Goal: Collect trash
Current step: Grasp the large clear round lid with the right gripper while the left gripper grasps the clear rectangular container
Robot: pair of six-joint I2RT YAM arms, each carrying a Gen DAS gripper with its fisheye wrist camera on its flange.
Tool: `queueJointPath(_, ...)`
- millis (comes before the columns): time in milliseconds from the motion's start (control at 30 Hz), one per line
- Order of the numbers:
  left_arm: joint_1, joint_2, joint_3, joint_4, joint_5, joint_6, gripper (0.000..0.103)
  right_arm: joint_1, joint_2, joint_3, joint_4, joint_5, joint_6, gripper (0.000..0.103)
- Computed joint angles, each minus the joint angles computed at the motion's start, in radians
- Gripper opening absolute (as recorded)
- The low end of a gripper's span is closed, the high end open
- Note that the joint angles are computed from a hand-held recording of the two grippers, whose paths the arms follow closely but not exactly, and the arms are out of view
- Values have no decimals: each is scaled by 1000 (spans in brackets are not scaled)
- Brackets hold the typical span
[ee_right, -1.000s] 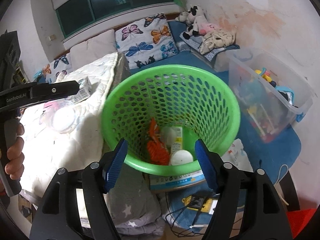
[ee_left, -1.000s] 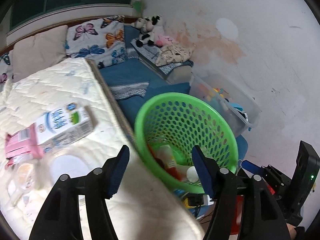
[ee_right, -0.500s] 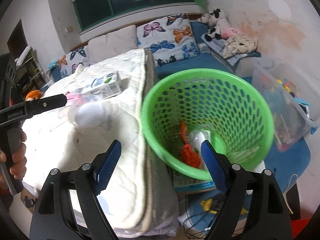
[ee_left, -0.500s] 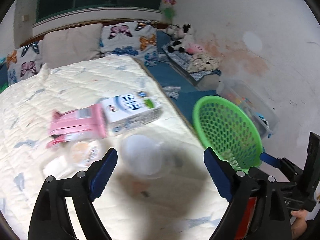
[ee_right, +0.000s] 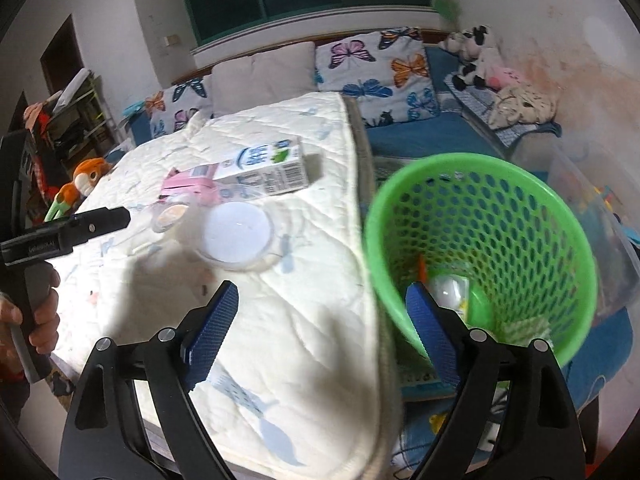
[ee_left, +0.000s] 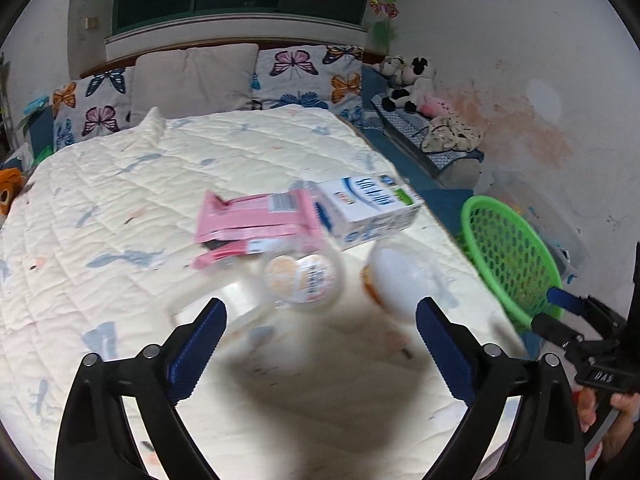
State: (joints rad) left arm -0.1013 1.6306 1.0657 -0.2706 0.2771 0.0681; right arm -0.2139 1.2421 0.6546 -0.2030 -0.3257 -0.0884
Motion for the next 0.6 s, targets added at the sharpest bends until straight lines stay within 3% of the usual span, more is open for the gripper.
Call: queueJointPath(600, 187, 111, 39, -37, 65, 238, 96, 251, 361, 230, 65, 27, 87, 90)
